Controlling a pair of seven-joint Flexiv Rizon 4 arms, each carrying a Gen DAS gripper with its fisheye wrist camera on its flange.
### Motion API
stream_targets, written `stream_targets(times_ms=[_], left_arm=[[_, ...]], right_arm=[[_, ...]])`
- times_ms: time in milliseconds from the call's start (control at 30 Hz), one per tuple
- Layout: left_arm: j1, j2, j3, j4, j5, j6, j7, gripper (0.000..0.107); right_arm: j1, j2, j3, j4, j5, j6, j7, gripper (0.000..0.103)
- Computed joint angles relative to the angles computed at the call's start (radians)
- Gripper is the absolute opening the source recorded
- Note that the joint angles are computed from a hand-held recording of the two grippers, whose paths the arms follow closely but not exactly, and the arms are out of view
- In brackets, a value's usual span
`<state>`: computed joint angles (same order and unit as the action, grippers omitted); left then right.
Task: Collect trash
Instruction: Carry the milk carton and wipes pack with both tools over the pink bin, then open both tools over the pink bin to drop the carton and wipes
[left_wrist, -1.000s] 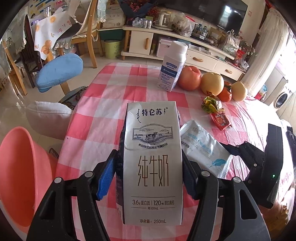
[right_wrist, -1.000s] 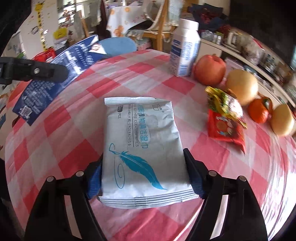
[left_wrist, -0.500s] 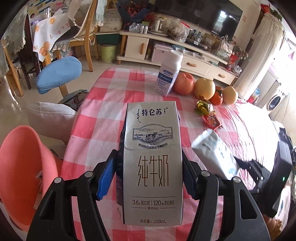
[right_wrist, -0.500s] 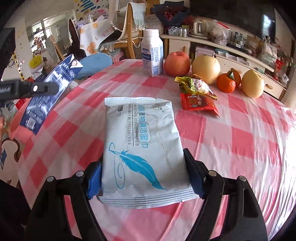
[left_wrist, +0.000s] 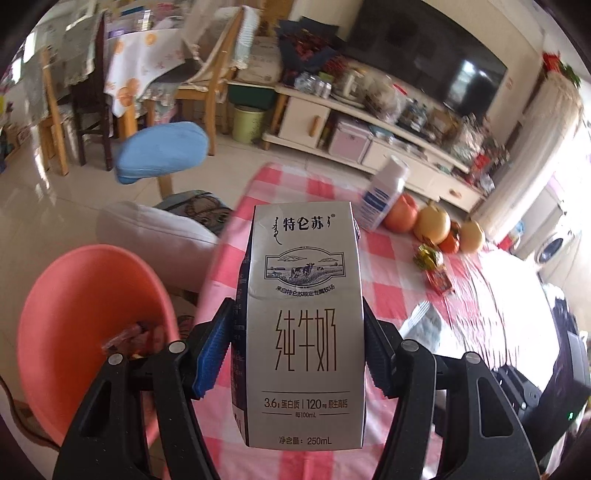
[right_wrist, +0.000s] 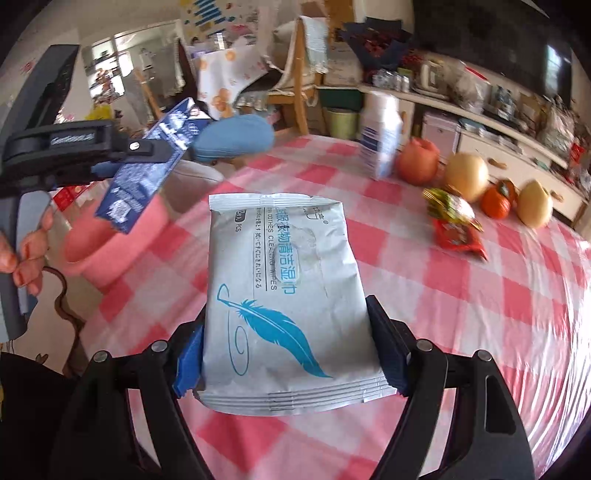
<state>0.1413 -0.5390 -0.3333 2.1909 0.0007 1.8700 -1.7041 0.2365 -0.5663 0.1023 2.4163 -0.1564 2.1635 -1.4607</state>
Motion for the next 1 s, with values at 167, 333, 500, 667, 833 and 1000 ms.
stream_targets(times_ms=[167,333,500,667,833,1000], left_arm=[[0.084,0.025,0.001,0.046,0.011,0.040,-0.043,0.065],[0.145,0.037,0.037,0.074,0.021,0.056,-0.088,0.065],[0.204,0.023,0.049,0.079,0.026,0.048,-0.124,0.065],[0.175,0.010,0.122,0.063,-0.009,0.022,-0.121,0.065],[0.152,-0.013,0.177,0.048,-0.064,-0.005,-0.121,0.068],[0.074,-0.020,0.255,0.036,-0.139,-0.063,-0.115,0.086]], right_arm=[[0.118,0.024,-0.010,-0.033,0.037,-0.041,-0.028,0.078],[0.226,0.018,-0.024,-0.092,0.068,-0.084,-0.058,0.078],[0.320,-0.008,-0.041,-0.177,0.077,-0.143,-0.073,0.078],[0.456,-0.049,-0.123,-0.257,0.115,-0.194,-0.101,0.078],[0.510,-0.085,-0.169,-0.325,0.098,-0.257,-0.109,0.078],[0.494,-0.132,-0.153,-0.378,0.045,-0.281,-0.108,0.086]])
